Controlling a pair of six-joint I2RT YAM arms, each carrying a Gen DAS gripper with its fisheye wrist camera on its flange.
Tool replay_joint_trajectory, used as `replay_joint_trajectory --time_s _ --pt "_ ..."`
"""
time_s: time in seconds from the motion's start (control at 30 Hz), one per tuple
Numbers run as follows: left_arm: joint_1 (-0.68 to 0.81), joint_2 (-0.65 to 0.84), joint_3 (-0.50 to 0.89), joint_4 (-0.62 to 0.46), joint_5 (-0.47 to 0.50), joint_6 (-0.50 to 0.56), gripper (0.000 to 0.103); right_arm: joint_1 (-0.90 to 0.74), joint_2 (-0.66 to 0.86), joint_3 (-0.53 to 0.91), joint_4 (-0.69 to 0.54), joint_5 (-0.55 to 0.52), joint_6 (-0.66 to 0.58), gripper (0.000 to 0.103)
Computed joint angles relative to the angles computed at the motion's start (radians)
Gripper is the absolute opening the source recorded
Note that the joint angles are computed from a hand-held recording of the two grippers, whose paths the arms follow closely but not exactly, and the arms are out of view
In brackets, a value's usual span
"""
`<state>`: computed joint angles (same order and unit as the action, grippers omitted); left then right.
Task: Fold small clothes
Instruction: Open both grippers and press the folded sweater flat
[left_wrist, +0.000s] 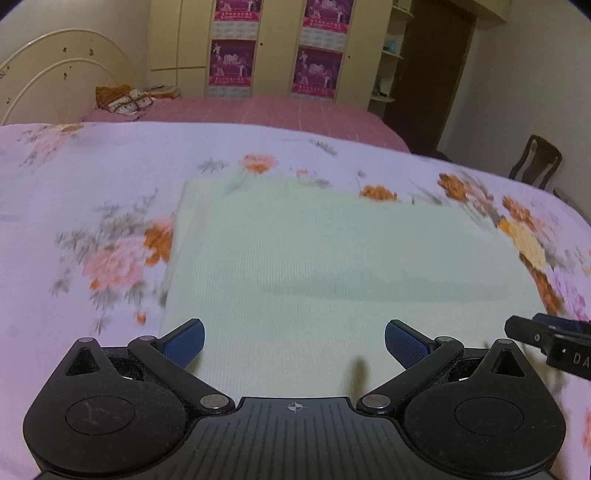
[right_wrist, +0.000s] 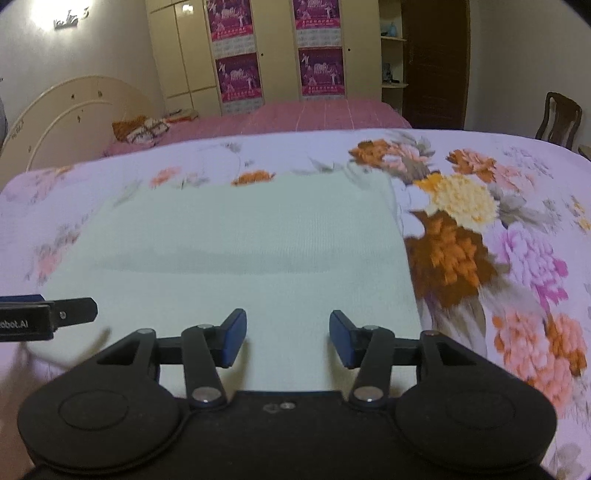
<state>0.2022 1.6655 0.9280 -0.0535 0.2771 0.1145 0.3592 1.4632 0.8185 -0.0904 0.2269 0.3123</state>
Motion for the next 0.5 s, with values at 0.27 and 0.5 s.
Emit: replay_joint_trajectory --time_s 0.27,0.5 --pt "-0.045 0.16 0.182 -0.006 -0.054 -0.044 0.103 -0.027 0.133 0.134 0.033 -0.028 -0.063 0.049" --pt "-0.042 0.336 0.339 -0.019 -0.09 -0.074 0.103 -0.059 0.291 0.274 0.038 -0.03 -0.101 0.049"
